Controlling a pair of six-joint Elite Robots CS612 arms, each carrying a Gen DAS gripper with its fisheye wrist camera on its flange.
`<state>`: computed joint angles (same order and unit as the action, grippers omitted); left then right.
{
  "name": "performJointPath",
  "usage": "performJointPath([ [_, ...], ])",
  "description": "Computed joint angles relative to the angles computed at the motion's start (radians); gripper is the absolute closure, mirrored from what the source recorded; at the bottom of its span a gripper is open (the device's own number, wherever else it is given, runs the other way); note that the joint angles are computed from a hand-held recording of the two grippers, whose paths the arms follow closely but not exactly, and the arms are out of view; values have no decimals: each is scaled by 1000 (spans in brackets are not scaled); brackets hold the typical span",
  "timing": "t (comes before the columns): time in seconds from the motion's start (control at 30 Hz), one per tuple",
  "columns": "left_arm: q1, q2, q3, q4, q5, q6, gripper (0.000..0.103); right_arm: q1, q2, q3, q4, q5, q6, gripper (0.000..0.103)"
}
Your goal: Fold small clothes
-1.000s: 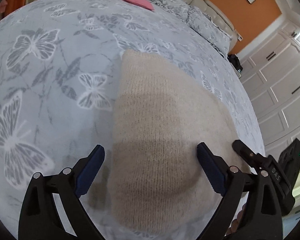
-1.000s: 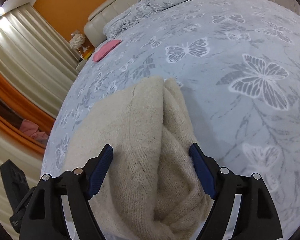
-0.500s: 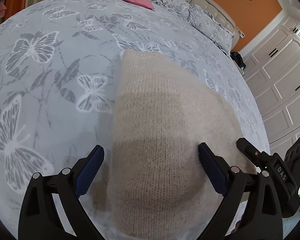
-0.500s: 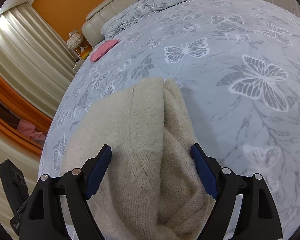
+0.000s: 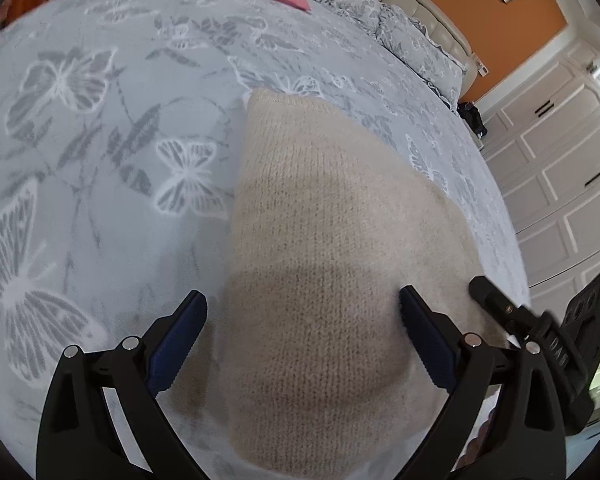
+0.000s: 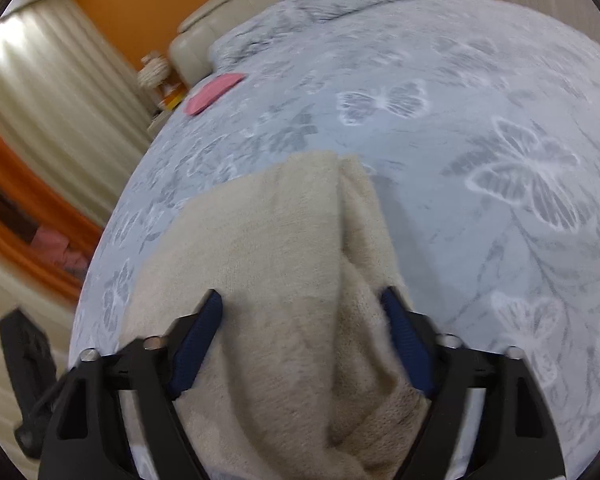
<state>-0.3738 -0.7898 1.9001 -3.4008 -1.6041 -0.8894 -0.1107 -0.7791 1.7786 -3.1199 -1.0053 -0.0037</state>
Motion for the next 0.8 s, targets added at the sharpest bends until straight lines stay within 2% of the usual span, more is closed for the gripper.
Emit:
performJointPath([
  [0.03,4,3,-1,-5,-14,-8,9,5,-5,-2,19,-3,-55,76],
  [0.13,7,5,-1,-12,-22,-13,9,13,-6,-15,62,-14,-110,85],
  [0.17,5,2,1,-11,-11,-6,10,8,-11,-19,74,10,-99,86],
  [0.23,-1,-4,7,-26,15,2,10,-11,-33,0,-17,95,-73,88],
  [0.3,-1,-4,12,-58,18,-5,9,-18,-51,14,-110,114,-83,88],
  [0.33,0,-2,14,-79,11,-12,9,-19,-44,5,-106,101,-92,88],
  [0.37,-1,-3,13,-65,13,-15,9,-16,-36,-8,-60,60,-102,88],
  [0.4,-2,-4,11,-45,16,-15,10,-11,-7,-34,28,-13,-105,88],
  [0.43,-2,-2,6,-19,11,-10,9,-12,12,-52,101,-44,-101,86],
  [0.47,0,3,0,-13,-11,-10,9,-20,27,-60,132,-33,-83,84],
  [0.5,2,6,-1,-14,-23,-16,9,-35,28,-59,130,19,-63,82],
  [0.57,0,3,4,-32,-17,-37,10,-41,9,-49,100,37,-75,76],
  [0.63,4,3,9,-62,-25,-44,10,-41,-6,-26,11,13,-53,54],
  [0.67,8,5,12,-77,-31,-61,9,-40,-10,-21,6,-2,-55,33],
  [0.7,11,8,13,-87,-41,-76,8,-38,-9,-20,6,-19,-59,25],
  [0.77,27,26,9,-103,-96,-150,6,-31,-3,-25,58,-70,-91,24],
  [0.8,36,40,2,-116,-138,-186,5,-28,2,-38,126,-72,-109,23],
])
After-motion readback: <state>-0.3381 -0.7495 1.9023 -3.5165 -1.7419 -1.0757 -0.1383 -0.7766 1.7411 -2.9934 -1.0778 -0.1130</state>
